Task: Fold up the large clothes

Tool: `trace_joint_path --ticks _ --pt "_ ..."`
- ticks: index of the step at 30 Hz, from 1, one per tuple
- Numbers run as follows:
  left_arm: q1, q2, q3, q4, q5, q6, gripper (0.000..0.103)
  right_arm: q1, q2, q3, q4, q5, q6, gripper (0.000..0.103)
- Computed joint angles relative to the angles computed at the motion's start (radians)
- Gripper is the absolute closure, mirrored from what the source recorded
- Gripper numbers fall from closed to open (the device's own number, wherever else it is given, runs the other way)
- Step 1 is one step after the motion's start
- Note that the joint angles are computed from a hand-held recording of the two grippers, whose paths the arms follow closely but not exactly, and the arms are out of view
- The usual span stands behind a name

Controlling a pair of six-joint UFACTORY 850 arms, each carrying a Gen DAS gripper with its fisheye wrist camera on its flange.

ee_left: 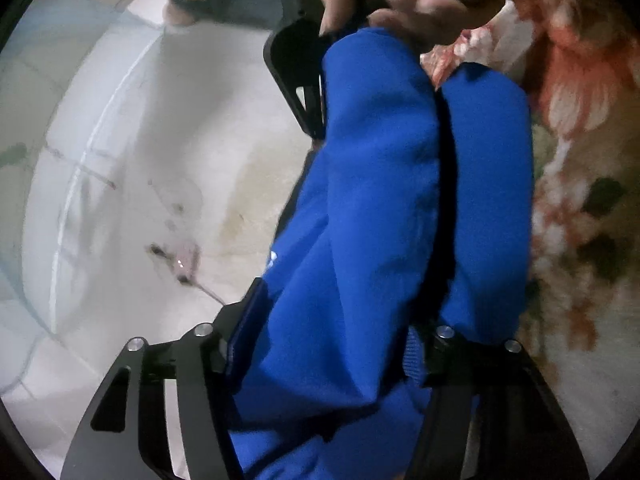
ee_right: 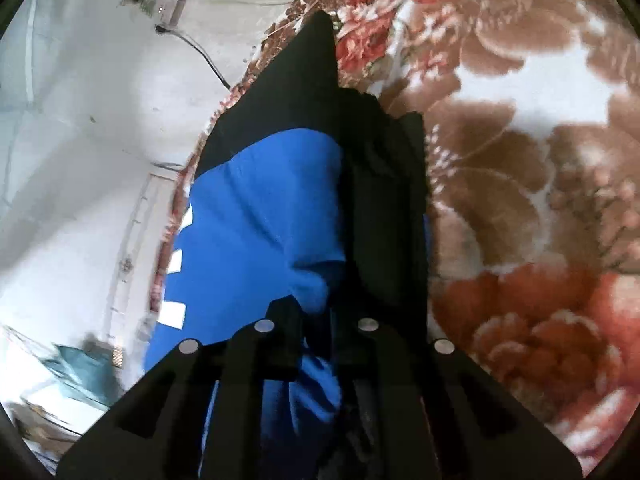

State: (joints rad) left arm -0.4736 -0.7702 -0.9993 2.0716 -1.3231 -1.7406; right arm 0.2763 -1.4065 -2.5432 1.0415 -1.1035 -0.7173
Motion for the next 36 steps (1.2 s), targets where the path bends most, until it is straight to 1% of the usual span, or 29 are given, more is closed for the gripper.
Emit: trace_joint_path --ticks 2,3,5,7,8,9,10,12,13,14,16,17,18,19,20,22,23,24,25,26,27,28,29,30,31,32,33,34,36 --pt "-0.029 0.029 0.048 0.000 -0.001 -0.041 0.029 0.012 0.079 0.128 -0.035 0.093 -0.041 0.089" --pt "-0.040 0.052 0.078 0.000 0.003 -0.062 0.027 0.019 0.104 0.167 -0.059 0.130 -0.051 0.087" --pt "-0.057 0.109 0.139 -0.012 0.027 -0.119 0.018 0.033 0.161 0.252 -0.112 0.221 -0.058 0.081" --pt "-0.069 0.210 0.227 -0.019 0.080 -0.219 0.015 0.045 0.212 0.326 -0.175 0.311 -0.056 0.067" --pt "-0.068 0.247 0.257 -0.015 0.099 -0.257 0.015 0.052 0.247 0.372 -0.218 0.362 -0.050 0.062" --pt "-0.061 0.313 0.301 0.000 0.136 -0.317 0.014 0.059 0.275 0.407 -0.270 0.407 -0.023 0.046" --pt "-0.052 0.352 0.321 0.009 0.161 -0.348 0.013 0.063 0.303 0.444 -0.308 0.454 0.002 0.039" --pt "0.001 0.449 0.347 0.056 0.252 -0.426 0.011 0.055 0.355 0.509 -0.287 0.505 -0.001 0.040" --pt "0.023 0.468 0.345 0.076 0.282 -0.444 0.011 0.045 0.378 0.534 -0.221 0.500 -0.050 0.039" --pt "0.067 0.489 0.328 0.109 0.340 -0.467 0.011 0.035 0.404 0.567 -0.119 0.487 -0.142 0.039" --pt "0.139 0.485 0.285 0.167 0.402 -0.509 0.011 0.022 0.448 0.620 0.090 0.419 -0.325 0.032" --pt "0.167 0.468 0.258 0.174 0.422 -0.524 0.011 0.019 0.469 0.647 0.179 0.362 -0.415 0.030" --pt "0.201 0.443 0.223 0.180 0.454 -0.547 0.011 0.023 0.483 0.666 0.228 0.308 -0.483 0.026" --pt "0.223 0.423 0.204 0.199 0.478 -0.578 0.011 0.029 0.486 0.672 0.247 0.282 -0.512 0.023" --pt "0.244 0.406 0.183 0.213 0.511 -0.607 0.012 0.041 0.473 0.656 0.248 0.230 -0.524 0.023" --pt "0.279 0.367 0.138 0.246 0.591 -0.651 0.012 0.066 0.415 0.578 0.170 0.196 -0.439 0.023" --pt "0.288 0.355 0.127 0.262 0.613 -0.674 0.012 0.083 0.376 0.528 0.099 0.208 -0.372 0.023" --pt "0.295 0.343 0.126 0.302 0.627 -0.732 0.012 0.093 0.351 0.501 0.049 0.225 -0.328 0.023" --pt "0.303 0.344 0.128 0.335 0.641 -0.778 0.012 0.104 0.312 0.454 -0.013 0.243 -0.267 0.026" --pt "0.317 0.340 0.128 0.386 0.665 -0.844 0.012 0.108 0.281 0.414 -0.046 0.243 -0.234 0.027" --pt "0.339 0.328 0.121 0.457 0.721 -0.945 0.012 0.111 0.262 0.393 -0.071 0.252 -0.220 0.029" --pt "0.355 0.319 0.113 0.514 0.766 -1.027 0.012 0.114 0.271 0.405 -0.094 0.288 -0.215 0.037" --pt "0.362 0.307 0.106 0.542 0.791 -1.072 0.012 0.119 0.290 0.429 -0.141 0.343 -0.196 0.042" --pt "0.359 0.296 0.106 0.543 0.781 -1.076 0.011 0.124 0.302 0.445 -0.183 0.399 -0.173 0.048" --pt "0.352 0.287 0.104 0.519 0.769 -1.045 0.011 0.125 0.304 0.446 -0.214 0.429 -0.149 0.060" --pt "0.344 0.281 0.097 0.476 0.770 -0.999 0.011 0.121 0.294 0.432 -0.233 0.421 -0.127 0.064" --pt "0.339 0.274 0.088 0.443 0.778 -0.963 0.011 0.118 0.282 0.414 -0.253 0.412 -0.110 0.072" --pt "0.340 0.269 0.082 0.436 0.785 -0.953 0.011 0.114 0.267 0.393 -0.270 0.405 -0.094 0.077" --pt "0.356 0.264 0.073 0.482 0.816 -0.996 0.011 0.107 0.253 0.374 -0.266 0.386 -0.092 0.079"
